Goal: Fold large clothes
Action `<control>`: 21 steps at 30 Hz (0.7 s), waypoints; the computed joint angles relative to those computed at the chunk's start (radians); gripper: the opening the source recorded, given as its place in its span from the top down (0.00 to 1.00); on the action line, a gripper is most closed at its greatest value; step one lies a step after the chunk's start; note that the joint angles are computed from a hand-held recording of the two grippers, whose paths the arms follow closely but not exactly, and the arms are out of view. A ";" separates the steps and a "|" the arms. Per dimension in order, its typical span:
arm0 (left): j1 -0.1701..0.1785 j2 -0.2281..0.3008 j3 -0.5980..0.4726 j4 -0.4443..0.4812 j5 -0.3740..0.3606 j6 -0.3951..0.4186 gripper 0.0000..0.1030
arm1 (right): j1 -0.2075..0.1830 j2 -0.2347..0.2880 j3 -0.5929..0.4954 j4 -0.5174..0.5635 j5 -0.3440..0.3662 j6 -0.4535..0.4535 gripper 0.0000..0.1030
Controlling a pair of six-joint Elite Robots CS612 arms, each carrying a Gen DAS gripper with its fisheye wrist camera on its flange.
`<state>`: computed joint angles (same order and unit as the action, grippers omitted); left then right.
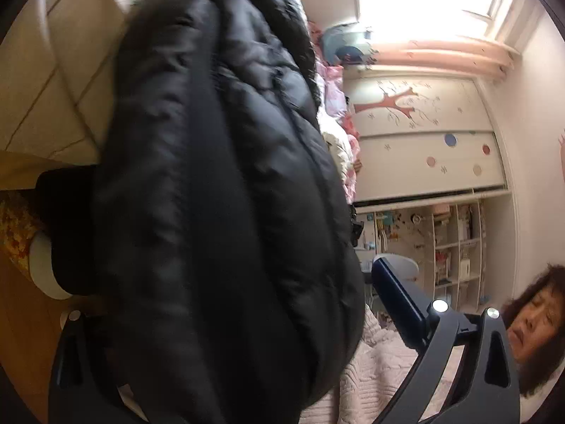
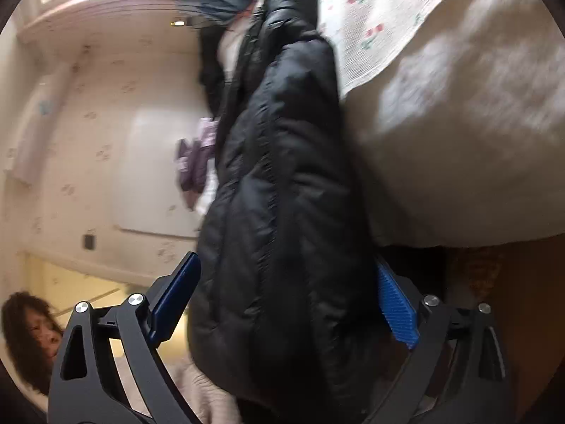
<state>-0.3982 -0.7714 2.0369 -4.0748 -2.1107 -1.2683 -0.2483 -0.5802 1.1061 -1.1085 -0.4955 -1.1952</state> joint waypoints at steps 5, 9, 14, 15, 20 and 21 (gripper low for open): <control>-0.008 -0.024 0.014 0.019 0.017 0.023 0.07 | -0.023 -0.007 0.021 0.038 -0.008 -0.066 0.08; -0.007 -0.028 0.025 0.028 0.010 0.023 0.07 | -0.039 0.009 0.021 0.055 -0.014 -0.059 0.08; -0.011 -0.021 0.027 0.043 0.003 0.020 0.07 | -0.041 0.046 -0.001 0.080 -0.038 -0.086 0.07; -0.013 -0.021 0.028 0.054 0.001 0.019 0.07 | -0.035 0.058 -0.011 0.096 -0.035 -0.095 0.07; -0.021 -0.034 0.043 0.079 0.031 0.019 0.07 | -0.026 0.125 -0.097 0.375 -0.042 -0.319 0.07; -0.026 -0.037 0.045 0.086 0.039 0.022 0.07 | -0.025 0.129 -0.103 0.404 -0.051 -0.346 0.07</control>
